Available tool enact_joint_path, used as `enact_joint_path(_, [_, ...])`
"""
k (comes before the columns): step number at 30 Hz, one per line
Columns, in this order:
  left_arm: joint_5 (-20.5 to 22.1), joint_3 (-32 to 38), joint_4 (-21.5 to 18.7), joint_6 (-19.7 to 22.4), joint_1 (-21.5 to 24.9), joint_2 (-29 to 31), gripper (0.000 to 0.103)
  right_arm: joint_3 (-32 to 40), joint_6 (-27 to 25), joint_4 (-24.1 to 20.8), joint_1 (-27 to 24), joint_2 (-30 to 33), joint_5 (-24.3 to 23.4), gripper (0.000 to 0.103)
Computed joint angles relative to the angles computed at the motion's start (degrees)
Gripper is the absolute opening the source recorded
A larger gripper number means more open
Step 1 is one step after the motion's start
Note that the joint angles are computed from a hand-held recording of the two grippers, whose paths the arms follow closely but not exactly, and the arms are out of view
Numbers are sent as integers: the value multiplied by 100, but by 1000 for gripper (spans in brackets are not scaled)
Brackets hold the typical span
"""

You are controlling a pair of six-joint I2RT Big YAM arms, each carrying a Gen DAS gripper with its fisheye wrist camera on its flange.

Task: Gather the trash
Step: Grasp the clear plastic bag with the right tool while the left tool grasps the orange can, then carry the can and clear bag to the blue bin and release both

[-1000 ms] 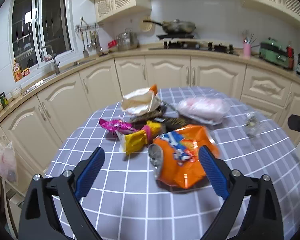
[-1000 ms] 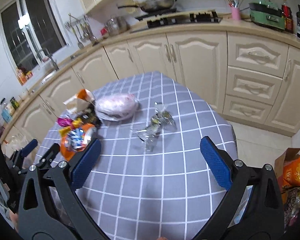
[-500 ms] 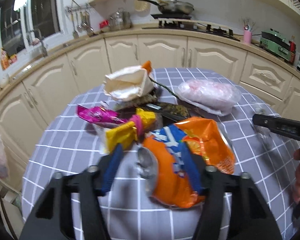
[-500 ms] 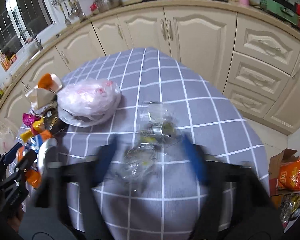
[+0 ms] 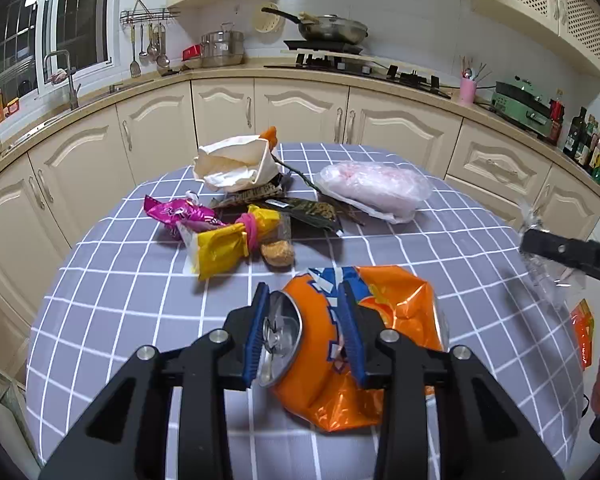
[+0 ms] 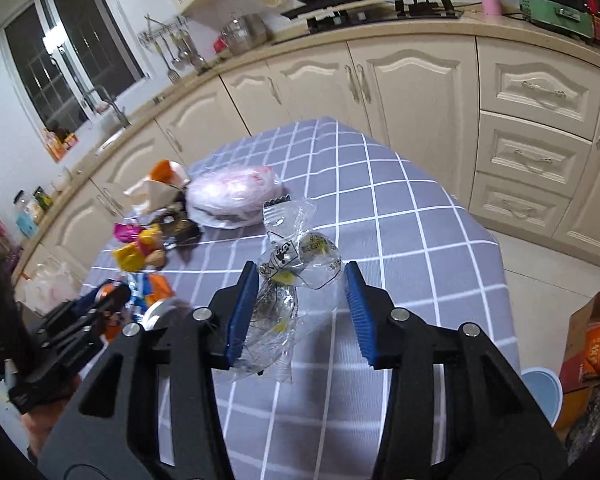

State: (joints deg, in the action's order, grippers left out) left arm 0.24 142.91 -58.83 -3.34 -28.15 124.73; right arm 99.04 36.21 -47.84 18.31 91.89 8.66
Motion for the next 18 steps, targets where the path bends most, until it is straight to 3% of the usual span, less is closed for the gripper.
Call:
enact_joint_path(10, [240,-701,383,106,-114,-529,32,-618,93,361,21,-664,8,43])
enact_joint_path(18, [487,-306,386,262,-490,-558,32,-1562,319,615,-247,-1706,329,44])
